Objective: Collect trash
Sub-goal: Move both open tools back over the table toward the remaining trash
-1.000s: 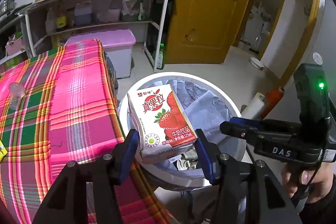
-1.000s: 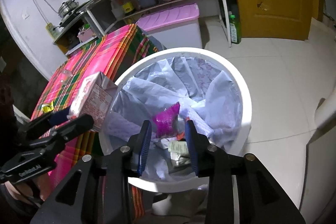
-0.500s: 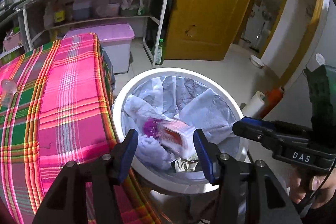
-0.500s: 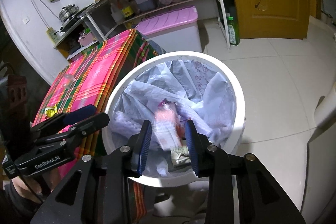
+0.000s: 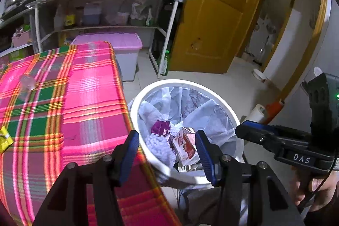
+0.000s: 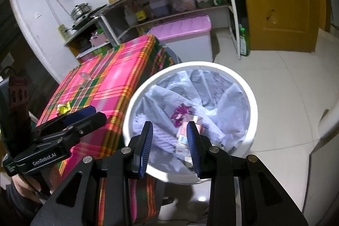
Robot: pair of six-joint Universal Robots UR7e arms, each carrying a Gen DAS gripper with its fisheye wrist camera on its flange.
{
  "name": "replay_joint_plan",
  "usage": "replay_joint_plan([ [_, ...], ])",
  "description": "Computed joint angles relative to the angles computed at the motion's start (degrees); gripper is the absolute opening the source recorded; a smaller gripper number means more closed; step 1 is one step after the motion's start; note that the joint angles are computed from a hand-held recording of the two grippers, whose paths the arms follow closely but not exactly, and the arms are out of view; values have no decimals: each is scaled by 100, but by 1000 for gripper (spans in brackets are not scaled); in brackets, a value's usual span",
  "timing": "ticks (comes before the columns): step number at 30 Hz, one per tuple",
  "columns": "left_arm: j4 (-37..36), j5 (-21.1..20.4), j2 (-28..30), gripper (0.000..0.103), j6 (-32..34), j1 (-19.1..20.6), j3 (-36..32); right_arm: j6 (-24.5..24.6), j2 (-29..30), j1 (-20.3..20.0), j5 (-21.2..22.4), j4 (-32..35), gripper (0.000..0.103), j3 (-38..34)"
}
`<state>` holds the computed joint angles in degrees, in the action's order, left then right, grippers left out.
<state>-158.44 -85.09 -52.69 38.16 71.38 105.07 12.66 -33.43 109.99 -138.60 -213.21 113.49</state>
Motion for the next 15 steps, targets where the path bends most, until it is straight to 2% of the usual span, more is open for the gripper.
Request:
replay_joint_plan([
  [9,-107,-81,-428,55,-55,178,142,-393,224,397,-141,232,34,-452],
  [15,-144,-174,-690,55,-61,294,207,-614,349,555,-81,350,34,-686],
])
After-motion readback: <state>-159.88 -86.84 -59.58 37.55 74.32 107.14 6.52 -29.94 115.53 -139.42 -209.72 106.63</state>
